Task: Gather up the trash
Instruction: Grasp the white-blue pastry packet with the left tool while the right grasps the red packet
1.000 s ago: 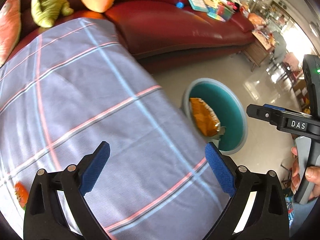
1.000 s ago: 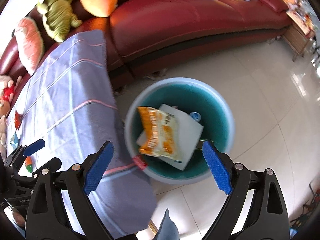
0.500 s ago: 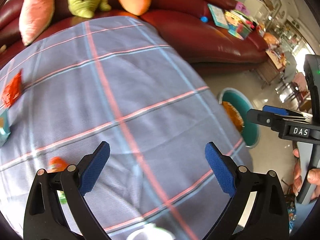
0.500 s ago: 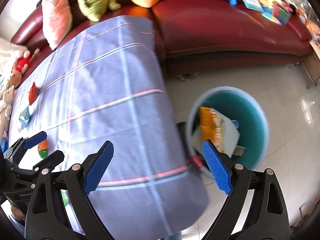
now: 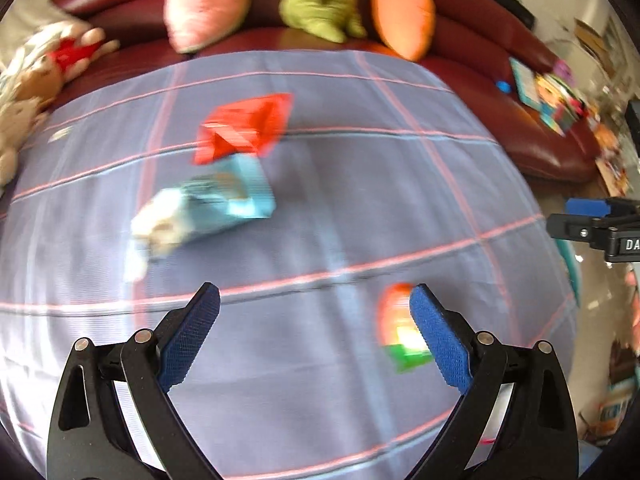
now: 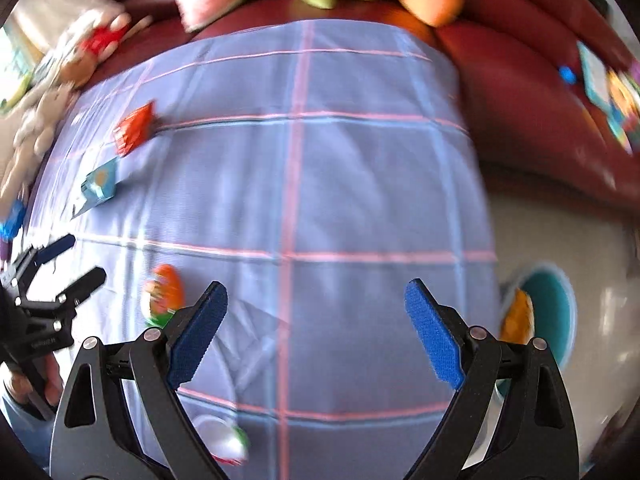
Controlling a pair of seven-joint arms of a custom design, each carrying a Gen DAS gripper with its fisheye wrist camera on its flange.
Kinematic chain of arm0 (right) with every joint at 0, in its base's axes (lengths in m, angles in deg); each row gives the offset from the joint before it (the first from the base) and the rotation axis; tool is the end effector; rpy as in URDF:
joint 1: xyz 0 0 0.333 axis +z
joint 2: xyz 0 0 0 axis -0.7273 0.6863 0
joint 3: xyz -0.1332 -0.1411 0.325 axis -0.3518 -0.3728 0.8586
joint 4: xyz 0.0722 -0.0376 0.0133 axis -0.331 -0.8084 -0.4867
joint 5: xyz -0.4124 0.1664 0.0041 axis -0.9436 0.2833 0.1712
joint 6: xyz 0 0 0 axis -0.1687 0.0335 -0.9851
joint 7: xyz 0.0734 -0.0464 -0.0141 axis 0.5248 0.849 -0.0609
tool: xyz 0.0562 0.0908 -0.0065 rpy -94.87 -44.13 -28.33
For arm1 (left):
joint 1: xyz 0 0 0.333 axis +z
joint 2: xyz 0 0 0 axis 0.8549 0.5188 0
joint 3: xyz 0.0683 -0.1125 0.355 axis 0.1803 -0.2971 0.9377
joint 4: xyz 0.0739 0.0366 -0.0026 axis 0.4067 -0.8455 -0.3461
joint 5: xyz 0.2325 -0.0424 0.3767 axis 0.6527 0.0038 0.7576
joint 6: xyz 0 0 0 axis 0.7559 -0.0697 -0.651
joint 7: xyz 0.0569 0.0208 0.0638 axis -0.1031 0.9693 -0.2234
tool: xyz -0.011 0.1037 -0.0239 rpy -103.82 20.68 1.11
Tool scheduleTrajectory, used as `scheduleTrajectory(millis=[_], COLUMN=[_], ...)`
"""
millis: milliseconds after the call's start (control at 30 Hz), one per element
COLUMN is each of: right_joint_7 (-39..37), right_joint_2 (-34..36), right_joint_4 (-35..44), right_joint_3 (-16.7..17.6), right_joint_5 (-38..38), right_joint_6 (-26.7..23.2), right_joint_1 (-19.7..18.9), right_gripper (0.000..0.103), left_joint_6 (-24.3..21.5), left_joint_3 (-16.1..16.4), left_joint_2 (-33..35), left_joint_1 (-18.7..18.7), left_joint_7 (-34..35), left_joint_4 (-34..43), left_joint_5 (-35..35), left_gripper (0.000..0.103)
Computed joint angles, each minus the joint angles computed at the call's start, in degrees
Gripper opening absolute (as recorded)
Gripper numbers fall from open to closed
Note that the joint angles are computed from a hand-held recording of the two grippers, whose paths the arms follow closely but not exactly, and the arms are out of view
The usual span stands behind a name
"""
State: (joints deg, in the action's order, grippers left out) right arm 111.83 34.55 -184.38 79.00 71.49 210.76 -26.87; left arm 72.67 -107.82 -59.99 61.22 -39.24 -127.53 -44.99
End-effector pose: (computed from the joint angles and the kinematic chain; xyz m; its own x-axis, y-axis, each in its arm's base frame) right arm 0.5700 0.2926 0.4805 0.7812 -0.6238 -0.0225 -0.5962 -0.7350 -0.3230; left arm 0.3458 -0.1291 0.4404 0.5313 -0.8369 0.1316 -0.6924 -0.5185 -0.5017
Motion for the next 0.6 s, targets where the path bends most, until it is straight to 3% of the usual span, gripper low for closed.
scheduleTrajectory(millis=[133,267,600], right_joint_7=[-1.11,-1.52,-2.93], right_joint_2=[2.33,6.51,17.71], right_joint_4=[3.32,8.63,24.44], right_joint_3=[2.09,3.62,5.27], right_joint_5=[-2.23,-4.72,-10.76], right_joint_6=[-2.16,-6.03,-15.7], right_joint_1=[2.52,4.84,8.88], right_gripper=[0.086,0.086,0.086], left_joint_6=[-3.02,-3.43,6.31], left_joint_3=[3.59,6.73,9.41], left_joint_2=[-6.81,-8.66,1.09], left_joint_1=[0.36,2.19,7.15], left_joint_7=[2.94,8.39,22.57], left_joint_4=[-4.7,-7.26,-6.51], left_joint_5=[-0.77,-1.12,-2.35], left_gripper=[0.096,0.096,0.096])
